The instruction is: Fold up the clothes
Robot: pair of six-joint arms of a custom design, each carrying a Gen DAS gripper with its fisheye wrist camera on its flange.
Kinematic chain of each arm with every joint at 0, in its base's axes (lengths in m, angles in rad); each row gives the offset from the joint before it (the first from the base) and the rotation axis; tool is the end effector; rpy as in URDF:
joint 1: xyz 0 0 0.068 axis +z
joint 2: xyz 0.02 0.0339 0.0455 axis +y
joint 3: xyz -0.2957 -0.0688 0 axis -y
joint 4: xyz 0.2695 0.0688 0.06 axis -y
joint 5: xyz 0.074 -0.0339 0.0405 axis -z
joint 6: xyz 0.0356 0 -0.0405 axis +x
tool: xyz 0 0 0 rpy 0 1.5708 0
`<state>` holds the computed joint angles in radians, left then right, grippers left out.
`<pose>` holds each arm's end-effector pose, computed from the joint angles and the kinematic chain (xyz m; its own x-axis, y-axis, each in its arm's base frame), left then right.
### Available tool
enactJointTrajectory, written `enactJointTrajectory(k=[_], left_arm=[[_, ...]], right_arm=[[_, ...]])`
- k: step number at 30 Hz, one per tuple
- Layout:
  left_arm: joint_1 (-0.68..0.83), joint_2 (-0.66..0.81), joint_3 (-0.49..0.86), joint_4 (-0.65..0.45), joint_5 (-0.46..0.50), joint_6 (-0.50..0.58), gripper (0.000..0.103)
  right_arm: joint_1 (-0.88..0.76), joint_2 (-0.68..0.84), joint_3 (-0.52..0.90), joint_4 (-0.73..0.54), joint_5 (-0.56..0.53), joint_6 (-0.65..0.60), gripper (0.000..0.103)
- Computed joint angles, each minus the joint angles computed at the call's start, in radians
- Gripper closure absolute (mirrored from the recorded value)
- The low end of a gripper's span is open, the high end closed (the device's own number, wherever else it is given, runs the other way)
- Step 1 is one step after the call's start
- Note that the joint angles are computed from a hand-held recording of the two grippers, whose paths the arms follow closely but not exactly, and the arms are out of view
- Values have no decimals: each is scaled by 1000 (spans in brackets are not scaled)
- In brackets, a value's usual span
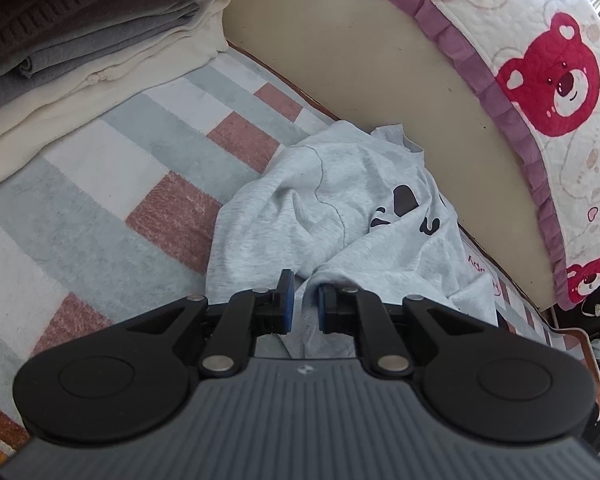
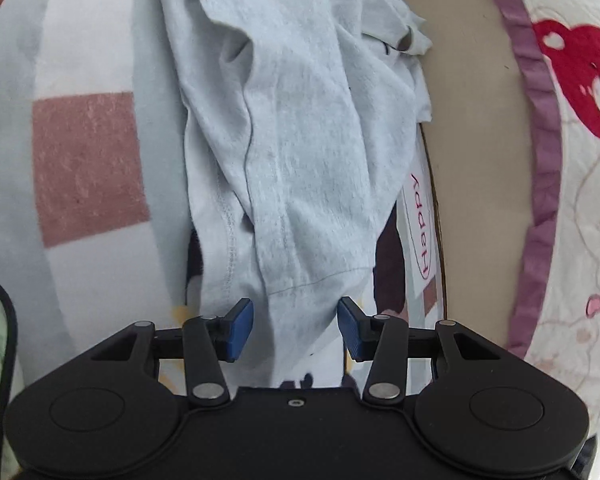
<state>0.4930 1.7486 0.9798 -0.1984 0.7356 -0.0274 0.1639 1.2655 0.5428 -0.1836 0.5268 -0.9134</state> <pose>0.3326 0.1516 0.1776 -0.7246 -0.4123 -0.5523 -0.0352 0.8224 -0.5678 0.2373 0.0211 0.1798 -0.6051 -0.7936 -0.0635 -0.5141 0.4504 -0.7300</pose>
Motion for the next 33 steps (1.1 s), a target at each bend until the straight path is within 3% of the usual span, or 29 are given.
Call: enactJointTrajectory(k=[5, 7, 8, 10, 12, 15, 19, 23, 28, 30, 33], left_arm=[[-8, -5, -7, 5, -13, 11, 93], [-8, -7, -10, 5, -15, 16, 93], [-7, -7, -10, 5, -17, 17, 93], [-7, -5, -9, 6, -20, 15, 93], [-8, -3, -8, 5, -24, 12, 93], [-8, -2, -10, 5, -25, 16, 93], [-17, -14, -22, 13, -6, 48, 93], [-81, -49, -72, 49, -7, 105, 93], [-232, -62, -108, 134, -151, 226, 75], [-260, -50, -87, 131, -180, 258, 62], [-245, -27, -52, 35, -106, 320, 59]], right_arm=[[6, 41, -73, 221, 73, -105, 57], [-6, 35, -74, 270, 44, -109, 68], [-16, 28, -52, 258, 21, -70, 72], [-36, 20, -3, 236, -25, 18, 93], [-87, 29, 71, 199, -84, 159, 98], [-184, 19, 163, 113, -175, 368, 101], [-397, -34, 255, -49, -430, 746, 101], [-611, -27, 280, -95, -695, 1031, 101], [-707, 82, 288, -103, -652, 1147, 101], [-749, 123, 282, -115, -649, 1203, 101], [-768, 135, 244, -119, -629, 1187, 101]])
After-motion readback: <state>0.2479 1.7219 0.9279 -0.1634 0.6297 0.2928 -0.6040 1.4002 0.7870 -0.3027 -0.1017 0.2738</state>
